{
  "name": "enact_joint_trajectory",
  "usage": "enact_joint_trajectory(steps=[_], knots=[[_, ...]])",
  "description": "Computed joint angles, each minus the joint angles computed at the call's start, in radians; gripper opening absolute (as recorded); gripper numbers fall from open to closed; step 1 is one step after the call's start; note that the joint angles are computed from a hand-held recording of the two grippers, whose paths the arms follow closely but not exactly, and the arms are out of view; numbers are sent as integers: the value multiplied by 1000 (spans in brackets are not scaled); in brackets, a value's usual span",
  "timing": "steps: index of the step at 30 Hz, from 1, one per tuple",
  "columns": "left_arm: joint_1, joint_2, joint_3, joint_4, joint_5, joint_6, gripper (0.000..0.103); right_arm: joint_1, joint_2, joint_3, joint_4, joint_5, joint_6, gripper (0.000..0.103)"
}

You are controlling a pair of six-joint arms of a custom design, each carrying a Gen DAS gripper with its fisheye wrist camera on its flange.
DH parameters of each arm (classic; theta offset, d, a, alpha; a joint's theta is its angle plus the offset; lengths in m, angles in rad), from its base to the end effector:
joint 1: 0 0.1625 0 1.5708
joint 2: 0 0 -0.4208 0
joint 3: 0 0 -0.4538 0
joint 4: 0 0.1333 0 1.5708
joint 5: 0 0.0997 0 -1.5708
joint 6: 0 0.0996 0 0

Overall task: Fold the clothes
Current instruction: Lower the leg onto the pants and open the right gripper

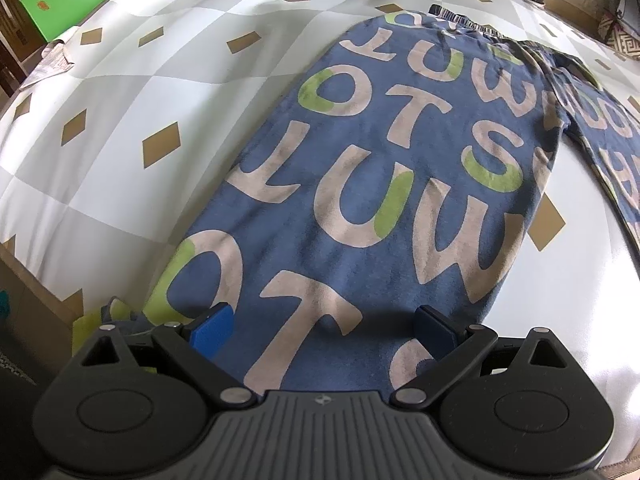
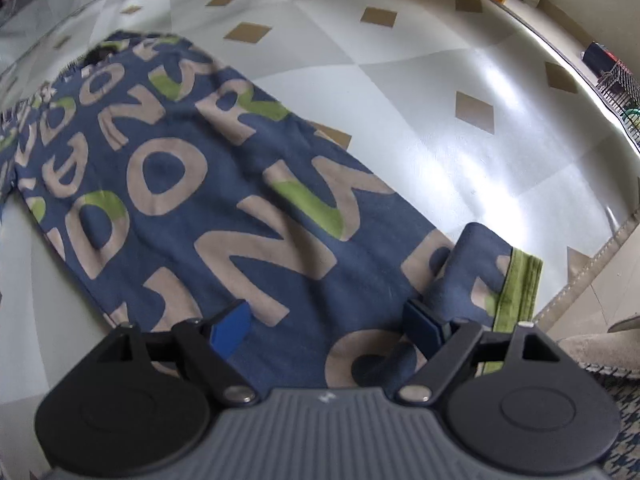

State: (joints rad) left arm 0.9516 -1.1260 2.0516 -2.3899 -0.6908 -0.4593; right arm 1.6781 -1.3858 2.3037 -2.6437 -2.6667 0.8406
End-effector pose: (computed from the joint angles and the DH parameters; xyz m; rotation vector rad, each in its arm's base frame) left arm -0.1460 -0.5668 0.1061 0.2409 2.2846 -0.4501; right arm 0.0936 -0.4512 0.1861 -0.8544 -1.9444 0.7375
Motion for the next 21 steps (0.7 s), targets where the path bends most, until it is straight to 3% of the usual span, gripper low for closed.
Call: enact_joint_trajectory(steps=[10, 21], knots=[[1, -10, 8, 0, -23, 47, 98, -6, -55, 22, 107, 27, 160, 87], [7, -24, 6, 46, -37, 35, 103, 1, -62, 14, 179, 28, 206, 90]])
